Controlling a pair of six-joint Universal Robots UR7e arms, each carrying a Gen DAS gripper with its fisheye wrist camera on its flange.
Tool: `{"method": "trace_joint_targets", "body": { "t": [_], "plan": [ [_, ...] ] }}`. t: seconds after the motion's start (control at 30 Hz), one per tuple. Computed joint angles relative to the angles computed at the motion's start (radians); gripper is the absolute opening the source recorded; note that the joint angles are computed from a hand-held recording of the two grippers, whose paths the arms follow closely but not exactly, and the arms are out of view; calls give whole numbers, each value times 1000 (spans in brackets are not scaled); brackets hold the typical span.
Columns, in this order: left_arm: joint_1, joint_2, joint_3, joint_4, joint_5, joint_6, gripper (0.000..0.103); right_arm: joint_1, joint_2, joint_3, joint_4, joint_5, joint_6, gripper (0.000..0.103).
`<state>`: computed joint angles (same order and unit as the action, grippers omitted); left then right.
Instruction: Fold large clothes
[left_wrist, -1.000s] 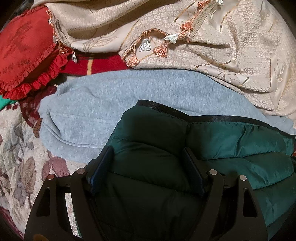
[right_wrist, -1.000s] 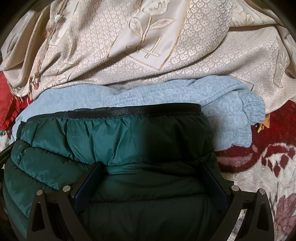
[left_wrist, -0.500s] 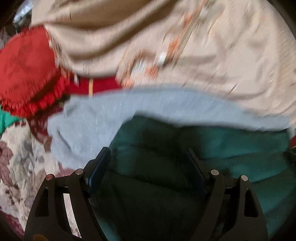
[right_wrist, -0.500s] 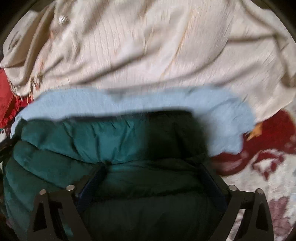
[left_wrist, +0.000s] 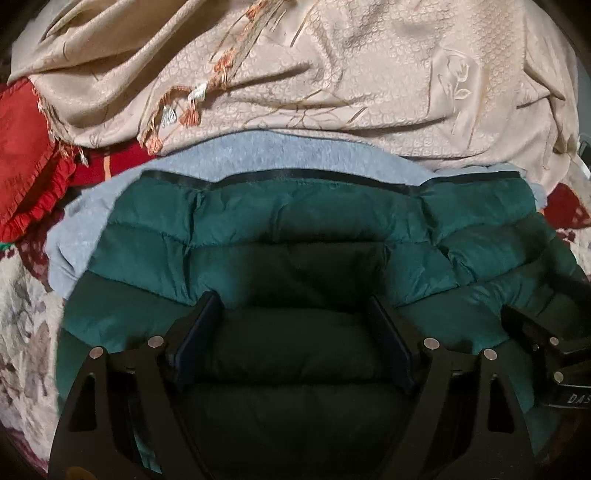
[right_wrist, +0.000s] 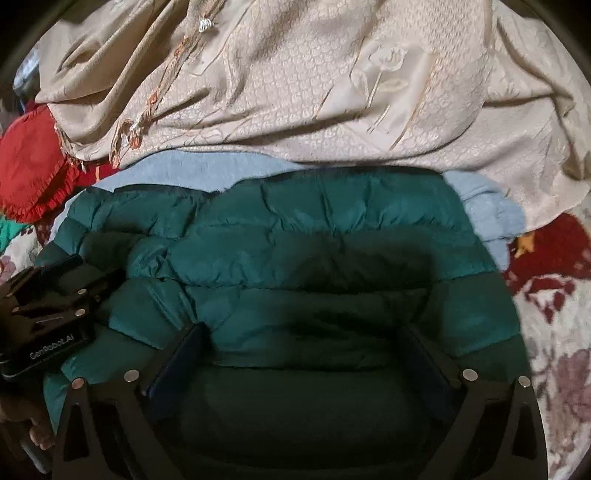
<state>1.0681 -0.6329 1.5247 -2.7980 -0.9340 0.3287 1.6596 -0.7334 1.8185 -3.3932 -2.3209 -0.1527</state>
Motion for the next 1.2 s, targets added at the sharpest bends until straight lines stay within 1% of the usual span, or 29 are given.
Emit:
{"method": "trace_joint_targets", "body": {
  "t": [0.13, 0.23, 0.3, 0.37, 0.4, 0.43, 0.47, 0.53, 0.57, 0.6, 0.63, 0.67, 0.7, 0.73, 0.77, 0.8, 0.83, 0.87, 0.9, 0.97, 1.03, 1.07, 1.1, 1.13, 1.17, 1.2],
  "plan": [
    [-1, 23, 8, -69, 30, 27, 83, -7, 32, -11, -60, -1, -53, 103],
    [-3, 7, 37, -107, 35, 33, 83, -3, 36, 2, -109, -4, -67, 103],
    [-5, -8, 47, -101, 33, 25, 83, 4, 28, 2, -83, -11, -53, 103],
    [-8, -48, 68, -82, 13, 4, 83, 8, -9, 11, 10, -9, -17, 103],
    [-9, -74, 75, -59, -5, 4, 83, 12, -32, 25, 32, 0, -17, 103],
    [-10, -98, 85, -58, -16, 16, 83, 17, -49, 40, 11, 6, -39, 102],
    [-7, -132, 102, -83, -31, 49, 83, 32, -64, 60, -52, -13, -87, 102],
    [7, -176, 118, -125, -52, 113, 83, 53, -78, 94, -233, -58, -213, 102],
    [19, -191, 111, -128, -54, 133, 83, 53, -88, 109, -288, -66, -248, 102],
    [35, -203, 101, -122, -49, 139, 83, 48, -104, 129, -318, -67, -262, 103],
    [62, -214, 76, -92, -47, 121, 83, 35, -132, 159, -327, -62, -250, 103],
    [84, -216, 47, -46, -47, 85, 83, 21, -155, 178, -313, -63, -225, 103],
    [98, -218, 23, -2, -42, 43, 83, 10, -174, 193, -294, -70, -193, 102],
    [119, -216, -19, 78, -49, -26, 83, -6, -198, 214, -276, -67, -152, 103],
    [144, -218, -54, 153, -98, -73, 83, -19, -206, 228, -300, -46, -143, 102],
    [162, -219, -76, 210, -149, -94, 83, -32, -223, 243, -284, -17, -121, 102],
    [173, -215, -93, 243, -175, -98, 83, -48, -244, 259, -263, 16, -102, 102],
    [182, -208, -108, 267, -191, -94, 83, -58, -255, 270, -251, 33, -99, 102],
    [184, -205, -108, 270, -193, -91, 83, -68, -262, 271, -226, 48, -98, 102],
    [193, -189, -139, 315, -204, -112, 83, -88, -268, 268, -164, 64, -90, 102],
    [209, -172, -180, 378, -262, -153, 83, -107, -271, 265, -132, 82, -68, 102],
    [216, -165, -199, 404, -293, -168, 83, -119, -283, 274, -127, 113, -65, 102],
    [225, -153, -224, 443, -340, -175, 84, -133, -296, 285, -117, 158, -60, 102],
    [226, -146, -235, 467, -354, -172, 89, -142, -306, 296, -113, 194, -56, 102],
    [225, -135, -247, 482, -350, -163, 93, -154, -316, 304, -106, 235, -58, 102],
    [226, -123, -259, 491, -344, -156, 97, -159, -320, 308, -107, 253, -61, 102]
  ]
}}
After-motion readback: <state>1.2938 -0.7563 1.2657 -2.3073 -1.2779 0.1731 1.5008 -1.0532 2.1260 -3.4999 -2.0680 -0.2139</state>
